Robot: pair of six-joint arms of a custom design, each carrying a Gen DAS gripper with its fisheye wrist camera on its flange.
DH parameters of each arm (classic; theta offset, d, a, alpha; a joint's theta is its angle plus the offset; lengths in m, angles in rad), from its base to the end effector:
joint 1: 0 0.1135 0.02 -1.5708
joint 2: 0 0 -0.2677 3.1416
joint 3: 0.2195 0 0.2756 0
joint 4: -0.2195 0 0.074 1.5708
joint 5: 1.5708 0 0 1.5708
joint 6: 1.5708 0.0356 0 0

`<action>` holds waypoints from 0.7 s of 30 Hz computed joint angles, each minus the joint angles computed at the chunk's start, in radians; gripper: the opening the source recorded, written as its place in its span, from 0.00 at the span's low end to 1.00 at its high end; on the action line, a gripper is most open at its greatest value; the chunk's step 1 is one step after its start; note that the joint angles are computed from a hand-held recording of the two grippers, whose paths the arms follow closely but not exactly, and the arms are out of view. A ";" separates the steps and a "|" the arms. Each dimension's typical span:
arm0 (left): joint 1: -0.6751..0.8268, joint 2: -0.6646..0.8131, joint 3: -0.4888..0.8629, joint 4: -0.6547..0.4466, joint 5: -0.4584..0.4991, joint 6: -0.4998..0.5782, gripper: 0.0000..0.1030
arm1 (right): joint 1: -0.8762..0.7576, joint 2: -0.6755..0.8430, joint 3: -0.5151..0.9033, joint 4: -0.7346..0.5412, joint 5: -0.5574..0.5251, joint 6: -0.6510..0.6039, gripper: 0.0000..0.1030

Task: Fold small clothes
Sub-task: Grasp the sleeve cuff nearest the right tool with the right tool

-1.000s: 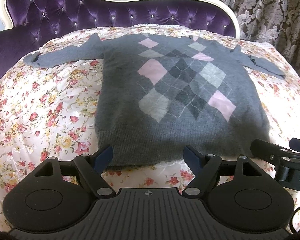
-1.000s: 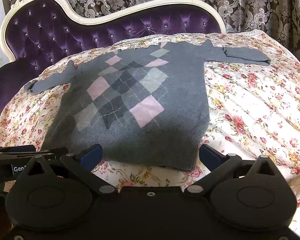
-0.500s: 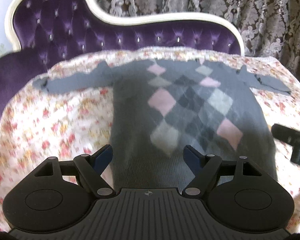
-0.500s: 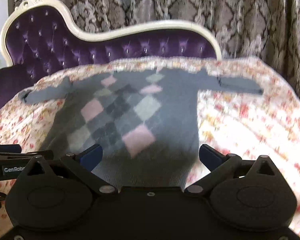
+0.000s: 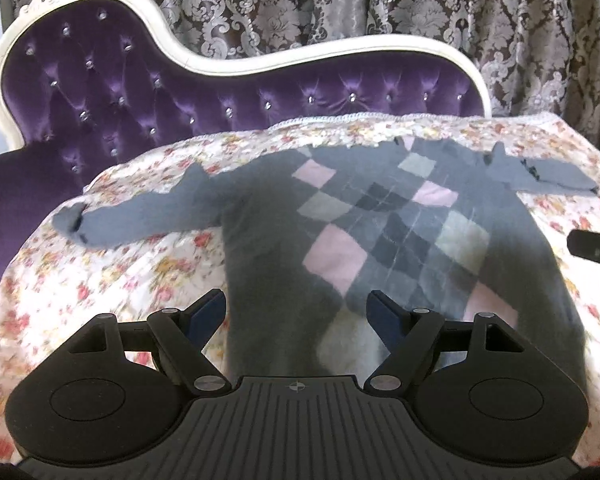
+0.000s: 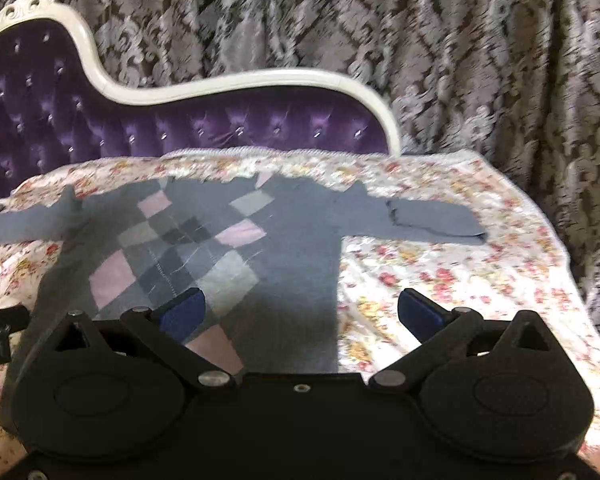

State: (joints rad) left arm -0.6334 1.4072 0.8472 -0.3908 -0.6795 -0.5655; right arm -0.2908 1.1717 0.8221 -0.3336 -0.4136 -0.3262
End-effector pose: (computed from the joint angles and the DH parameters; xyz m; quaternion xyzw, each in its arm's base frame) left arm 0.2512 -0.1567 0.2028 -0.0711 0.9008 0.0998 0.4165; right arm 0.2646 -0.0643 0.2571 -0.1038 0.8822 0.0491 0.4567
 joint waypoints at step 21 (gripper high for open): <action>0.334 0.305 0.147 0.323 0.250 0.315 0.74 | 0.036 0.855 0.777 -0.041 0.151 -0.013 0.60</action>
